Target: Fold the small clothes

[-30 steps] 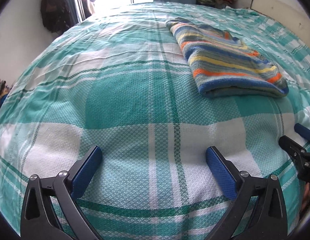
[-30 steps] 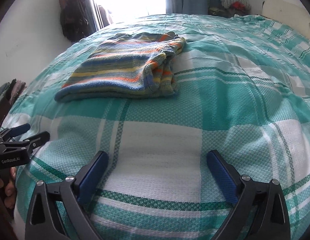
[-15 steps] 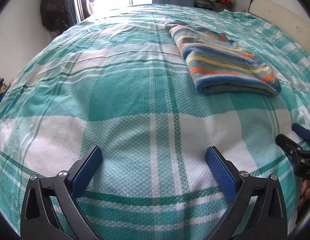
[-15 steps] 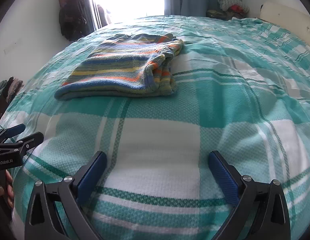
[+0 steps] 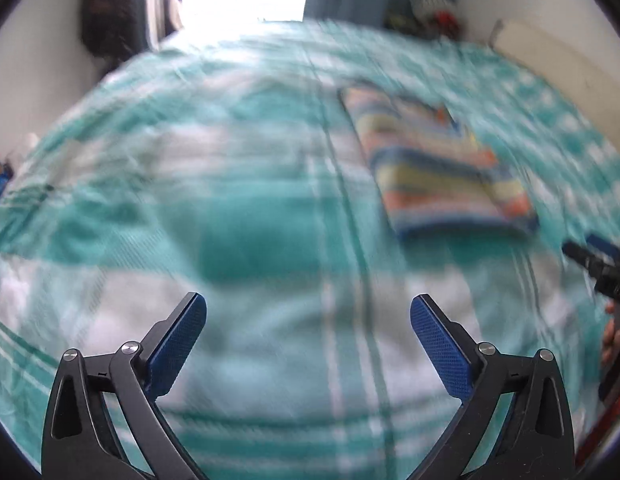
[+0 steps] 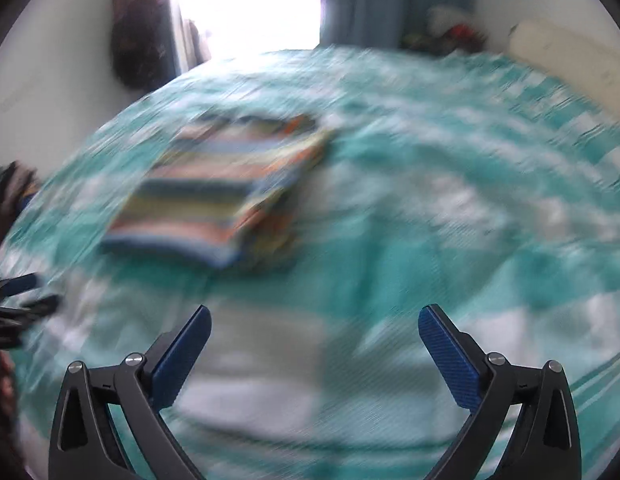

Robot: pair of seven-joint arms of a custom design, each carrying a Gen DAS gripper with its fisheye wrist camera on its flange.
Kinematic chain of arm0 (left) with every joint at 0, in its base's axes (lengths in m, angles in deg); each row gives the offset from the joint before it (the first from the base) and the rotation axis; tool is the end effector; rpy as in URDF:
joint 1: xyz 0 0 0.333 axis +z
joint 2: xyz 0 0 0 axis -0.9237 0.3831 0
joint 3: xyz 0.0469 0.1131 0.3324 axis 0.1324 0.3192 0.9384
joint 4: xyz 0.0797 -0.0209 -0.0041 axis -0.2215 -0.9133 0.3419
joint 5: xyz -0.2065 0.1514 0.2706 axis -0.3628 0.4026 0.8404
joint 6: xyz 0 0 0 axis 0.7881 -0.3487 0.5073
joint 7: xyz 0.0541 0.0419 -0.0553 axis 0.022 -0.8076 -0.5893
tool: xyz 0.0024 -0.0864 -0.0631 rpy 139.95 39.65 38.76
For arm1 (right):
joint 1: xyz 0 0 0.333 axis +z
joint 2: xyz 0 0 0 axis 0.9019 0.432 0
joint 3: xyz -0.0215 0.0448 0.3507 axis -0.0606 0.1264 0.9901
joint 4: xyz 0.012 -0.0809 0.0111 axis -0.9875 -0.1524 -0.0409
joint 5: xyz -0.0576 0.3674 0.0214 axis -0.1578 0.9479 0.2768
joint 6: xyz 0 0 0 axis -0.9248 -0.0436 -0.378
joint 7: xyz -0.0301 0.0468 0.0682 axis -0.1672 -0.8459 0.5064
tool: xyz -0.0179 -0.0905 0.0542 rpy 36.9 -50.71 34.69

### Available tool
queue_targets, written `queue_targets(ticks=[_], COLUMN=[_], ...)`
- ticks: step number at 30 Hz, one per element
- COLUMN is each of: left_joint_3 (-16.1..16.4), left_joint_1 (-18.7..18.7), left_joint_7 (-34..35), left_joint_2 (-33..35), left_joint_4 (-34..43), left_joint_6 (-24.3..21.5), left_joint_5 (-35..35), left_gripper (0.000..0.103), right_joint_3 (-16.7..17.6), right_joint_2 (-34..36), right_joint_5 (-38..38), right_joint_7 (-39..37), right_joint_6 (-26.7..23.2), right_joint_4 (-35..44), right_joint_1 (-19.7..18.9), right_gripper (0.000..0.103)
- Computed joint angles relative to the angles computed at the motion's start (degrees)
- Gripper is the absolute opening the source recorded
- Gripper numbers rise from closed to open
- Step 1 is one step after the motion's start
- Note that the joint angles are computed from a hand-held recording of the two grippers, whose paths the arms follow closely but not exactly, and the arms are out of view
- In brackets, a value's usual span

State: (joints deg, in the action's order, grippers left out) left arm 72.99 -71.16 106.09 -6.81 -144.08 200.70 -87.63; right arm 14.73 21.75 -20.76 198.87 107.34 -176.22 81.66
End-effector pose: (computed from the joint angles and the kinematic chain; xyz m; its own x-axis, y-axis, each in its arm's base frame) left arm 0.6241 -0.1117 0.4716 -0.2396 -0.9665 0.0921 -0.7626 0.1286 -0.6340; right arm 0.6097 0.1938 0.4769 -0.1284 -0.9917 0.0030 -0.7401 0.0939 -0.6659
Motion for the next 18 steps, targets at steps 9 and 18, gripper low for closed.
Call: queue_targets(ticks=[9, 18], left_joint_3=[2.81, 6.95], left_joint_1=[-0.98, -4.60], left_joint_7=[-8.91, -12.72], left_joint_2=[5.93, 5.85], left_joint_4=[3.25, 4.15], left_joint_6=[-0.53, -2.12], left_joint_5=[6.24, 11.29], left_gripper=[0.103, 0.103], right_joint_3=[-1.84, -0.95], right_joint_2=[3.37, 3.96], right_joint_5=[26.43, 21.73], right_joint_7=[-17.95, -15.16], right_joint_6=[10.27, 4.15], right_joint_4=[-5.27, -2.28], right_joint_1=[-3.12, -3.17], right_gripper=[0.103, 0.103])
